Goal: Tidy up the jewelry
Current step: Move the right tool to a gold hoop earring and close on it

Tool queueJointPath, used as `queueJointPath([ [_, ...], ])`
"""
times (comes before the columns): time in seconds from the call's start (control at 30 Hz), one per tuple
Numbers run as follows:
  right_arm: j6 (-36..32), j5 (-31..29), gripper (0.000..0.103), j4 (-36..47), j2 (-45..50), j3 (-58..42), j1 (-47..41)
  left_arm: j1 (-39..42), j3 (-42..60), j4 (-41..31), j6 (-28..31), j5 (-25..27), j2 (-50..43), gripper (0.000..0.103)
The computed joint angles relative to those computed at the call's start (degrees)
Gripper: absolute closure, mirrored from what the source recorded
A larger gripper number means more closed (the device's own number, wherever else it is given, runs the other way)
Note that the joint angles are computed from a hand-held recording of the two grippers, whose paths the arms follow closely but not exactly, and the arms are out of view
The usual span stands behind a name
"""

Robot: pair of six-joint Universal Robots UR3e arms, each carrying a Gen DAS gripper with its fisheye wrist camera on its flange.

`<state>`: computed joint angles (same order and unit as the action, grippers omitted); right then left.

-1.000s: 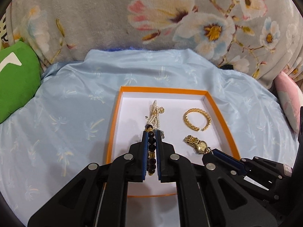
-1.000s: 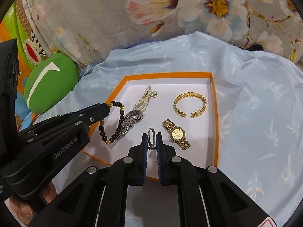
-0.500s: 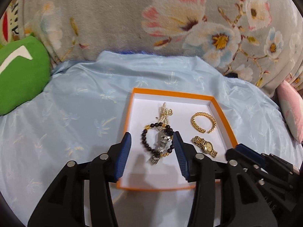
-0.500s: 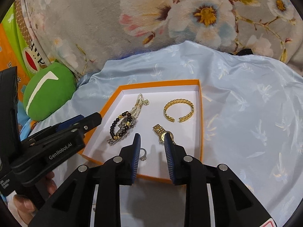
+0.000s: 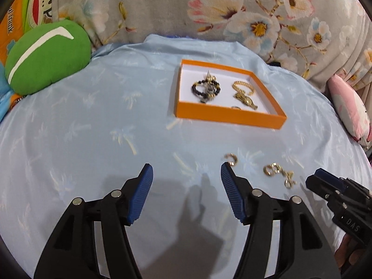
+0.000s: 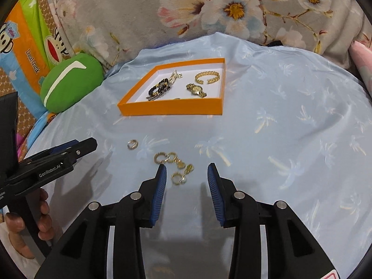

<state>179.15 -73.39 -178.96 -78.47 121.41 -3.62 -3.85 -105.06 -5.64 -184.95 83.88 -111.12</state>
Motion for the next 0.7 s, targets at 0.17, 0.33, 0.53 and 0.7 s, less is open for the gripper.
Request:
queueJointPath([
  [0.17,0.5,-0.4,0.067,-0.4,-0.2,1.1,1.1,-1.8,-0.8,-0.2,-0.5,2.6,0.0,0.039],
  [0.33,1.5,1.0,0.067,2.0,1.9,-1.9,1.5,-1.2,-0.3,-2.0,-1.3,2.4,-0.3,0.035],
  [0.53,1.2,-3.0,0.067,2.0,5.4,-7.1,5.0,-0.5,-0.1,-3.2,-1.7,1.6,-0.4,0.035],
  [0.7,0.9,-3.2,0.067,2.1,5.2,-7.1,5.5,-0.2,-0.3,-3.1,-2.0,1.1,-0.3,0.035],
])
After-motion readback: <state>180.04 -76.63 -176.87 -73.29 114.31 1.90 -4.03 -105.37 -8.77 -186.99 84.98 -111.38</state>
